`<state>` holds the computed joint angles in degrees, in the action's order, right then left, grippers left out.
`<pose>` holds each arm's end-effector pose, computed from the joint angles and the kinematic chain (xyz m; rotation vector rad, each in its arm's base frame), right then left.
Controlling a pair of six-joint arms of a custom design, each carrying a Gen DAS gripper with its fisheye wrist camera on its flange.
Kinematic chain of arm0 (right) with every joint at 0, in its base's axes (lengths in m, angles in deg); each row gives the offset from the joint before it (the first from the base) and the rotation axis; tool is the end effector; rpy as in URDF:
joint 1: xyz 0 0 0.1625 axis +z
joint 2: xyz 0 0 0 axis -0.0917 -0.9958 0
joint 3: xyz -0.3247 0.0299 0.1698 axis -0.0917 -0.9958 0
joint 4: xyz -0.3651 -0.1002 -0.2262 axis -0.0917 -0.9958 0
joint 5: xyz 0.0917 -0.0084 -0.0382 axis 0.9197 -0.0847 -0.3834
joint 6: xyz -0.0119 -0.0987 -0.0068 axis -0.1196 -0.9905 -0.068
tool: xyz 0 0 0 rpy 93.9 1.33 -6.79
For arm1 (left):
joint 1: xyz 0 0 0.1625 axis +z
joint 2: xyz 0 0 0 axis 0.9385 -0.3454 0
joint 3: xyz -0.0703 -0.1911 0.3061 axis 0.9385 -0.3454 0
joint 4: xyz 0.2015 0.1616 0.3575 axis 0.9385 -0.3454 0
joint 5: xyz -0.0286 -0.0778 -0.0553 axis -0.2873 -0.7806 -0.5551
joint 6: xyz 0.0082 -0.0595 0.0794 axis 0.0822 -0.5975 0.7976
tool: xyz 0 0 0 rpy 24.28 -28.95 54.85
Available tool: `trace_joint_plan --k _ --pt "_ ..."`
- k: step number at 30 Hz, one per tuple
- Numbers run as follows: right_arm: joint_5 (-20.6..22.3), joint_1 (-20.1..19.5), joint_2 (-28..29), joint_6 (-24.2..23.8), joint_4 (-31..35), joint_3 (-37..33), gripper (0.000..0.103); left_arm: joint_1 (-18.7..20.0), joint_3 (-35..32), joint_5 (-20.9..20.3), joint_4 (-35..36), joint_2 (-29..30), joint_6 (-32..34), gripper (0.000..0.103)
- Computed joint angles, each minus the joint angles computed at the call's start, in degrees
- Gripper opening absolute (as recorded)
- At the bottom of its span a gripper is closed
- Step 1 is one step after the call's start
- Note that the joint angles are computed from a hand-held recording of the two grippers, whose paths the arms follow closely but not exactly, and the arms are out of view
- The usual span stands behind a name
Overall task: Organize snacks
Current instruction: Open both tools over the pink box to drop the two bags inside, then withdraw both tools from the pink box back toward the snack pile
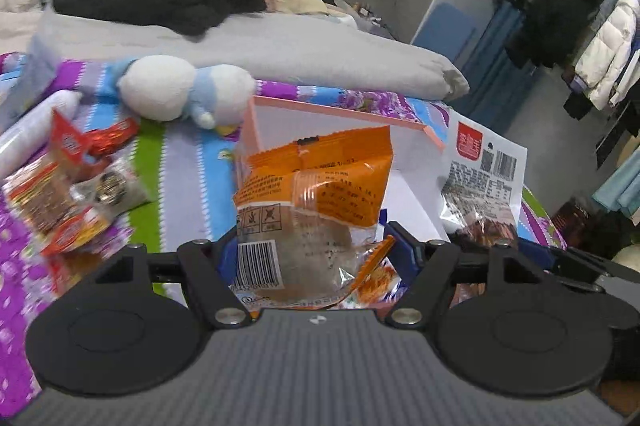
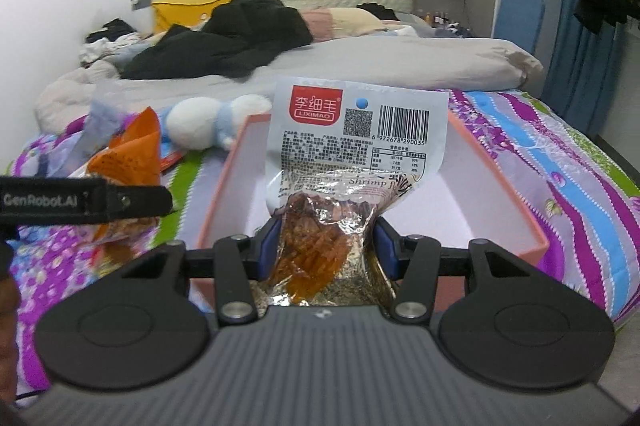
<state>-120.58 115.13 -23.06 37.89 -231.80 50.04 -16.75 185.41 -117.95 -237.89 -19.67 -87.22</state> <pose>0.2808 -0.5152 0.0970 0.8163 -2.3063 1.0080 -0.1448 -0.5325 0.2347 0.2017 2.4361 -1.1824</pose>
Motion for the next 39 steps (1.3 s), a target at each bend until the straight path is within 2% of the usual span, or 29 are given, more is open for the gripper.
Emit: trace_joint_plan --k 3,9,14,18,19,20,21,22,23,26,29,34,39 --pt "1.4 -1.9 1.1 -1.6 2.0 -2.9 0.052 2.3 -5.6 -2.3 1.0 4.8 1.5 0.076" --pt "1.3 -4.8 7.0 -2.5 5.4 -11.4 0.052 6.8 -17.5 -5.1 6.7 14.0 2.4 0.076" --pt "0.1 -7.0 10.8 0.0 11.5 -17.9 0.053 9.9 -25.3 -7.1 13.3 19.4 0.2 0.077" --pt "0.4 -8.2 11.8 1.7 17.2 -20.5 0.053 10.9 -29.0 -7.1 15.6 22.1 0.6 0.077" --pt "0.2 -8.3 12.1 1.7 17.5 -20.8 0.055 11.1 -29.8 -7.0 16.7 22.7 0.1 0.077" --pt "-0.3 -8.4 12.4 1.7 18.0 -21.2 0.061 11.2 -30.2 -7.0 17.6 22.9 -0.6 0.08" --pt "-0.7 -8.4 12.5 1.9 18.1 -21.3 0.066 11.4 -30.4 -7.3 18.0 23.0 -1.0 0.082" --pt "-0.5 -8.5 12.4 1.8 18.0 -21.2 0.076 11.5 -30.4 -7.8 17.8 23.0 -0.9 0.084" --pt "0.2 -8.7 12.0 1.5 17.9 -20.8 0.079 11.4 -29.8 -8.0 17.4 22.6 -0.8 0.086" --pt "0.2 -8.7 11.1 1.4 16.6 -19.4 0.079 10.5 -29.1 -5.7 16.6 22.4 -0.5 0.089" --pt "0.7 -8.5 9.9 2.1 15.3 -17.9 0.079 9.6 -27.0 -5.3 15.6 20.6 -0.5 0.09" --pt "1.8 -7.7 7.2 2.4 13.1 -14.4 0.079 7.4 -21.3 -3.7 12.2 16.2 -0.4 0.09" --pt "2.5 -6.1 4.1 2.7 9.5 -9.1 0.079 4.5 -14.6 -1.2 7.7 11.3 -0.2 0.097"
